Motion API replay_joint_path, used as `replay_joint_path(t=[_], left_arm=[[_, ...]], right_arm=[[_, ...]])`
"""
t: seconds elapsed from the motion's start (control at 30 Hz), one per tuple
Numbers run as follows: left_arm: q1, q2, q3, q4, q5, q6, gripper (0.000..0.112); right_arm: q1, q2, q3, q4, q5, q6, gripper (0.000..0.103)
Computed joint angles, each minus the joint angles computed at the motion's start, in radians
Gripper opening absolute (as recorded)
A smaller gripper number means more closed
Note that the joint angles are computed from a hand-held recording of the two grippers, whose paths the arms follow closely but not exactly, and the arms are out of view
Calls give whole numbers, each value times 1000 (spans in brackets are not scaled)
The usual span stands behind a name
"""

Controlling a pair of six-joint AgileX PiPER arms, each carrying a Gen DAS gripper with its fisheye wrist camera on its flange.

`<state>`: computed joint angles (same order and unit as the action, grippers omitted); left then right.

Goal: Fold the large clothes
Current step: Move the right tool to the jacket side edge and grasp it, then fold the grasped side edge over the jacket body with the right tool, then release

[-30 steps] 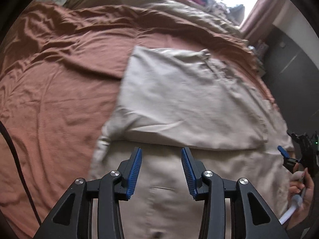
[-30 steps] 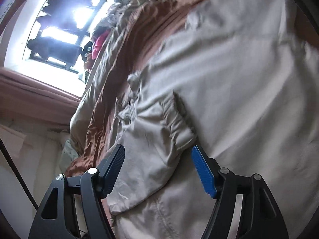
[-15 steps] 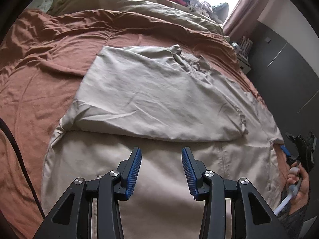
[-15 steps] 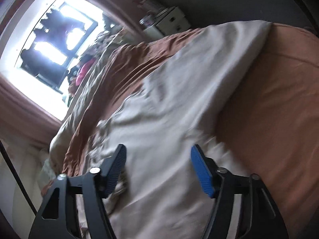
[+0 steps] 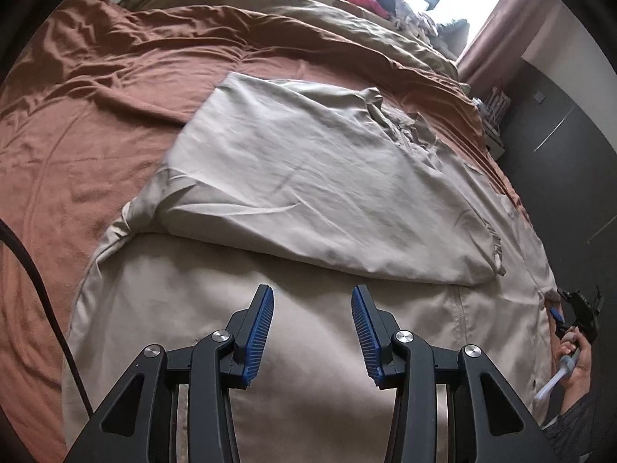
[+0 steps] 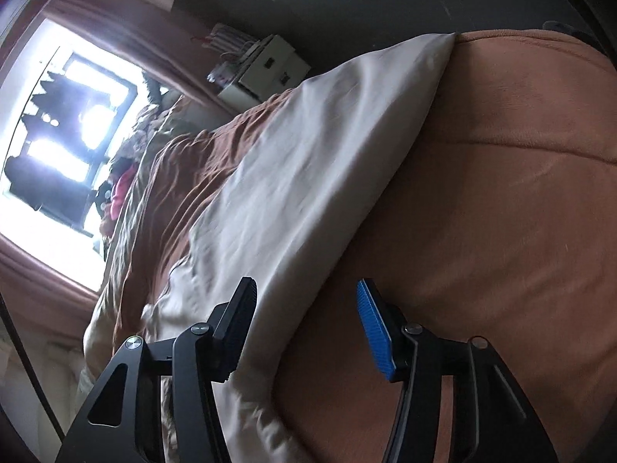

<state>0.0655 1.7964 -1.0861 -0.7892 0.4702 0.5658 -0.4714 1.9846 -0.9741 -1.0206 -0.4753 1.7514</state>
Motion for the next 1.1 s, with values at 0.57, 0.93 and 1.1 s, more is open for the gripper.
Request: replay_joint_path(t=[0.57,0.93,1.1], left_arm=[[65,50,-30,-22,25,24,44],[-12,13,-19,-66,17,27,44],[-34,10,-21,-65,4,9,44]], right_arm=[[145,-86,72,652,-13,-649,3],[352,-287,204,721,-46,-749,1],[500,-320,173,741,45,-805,1]])
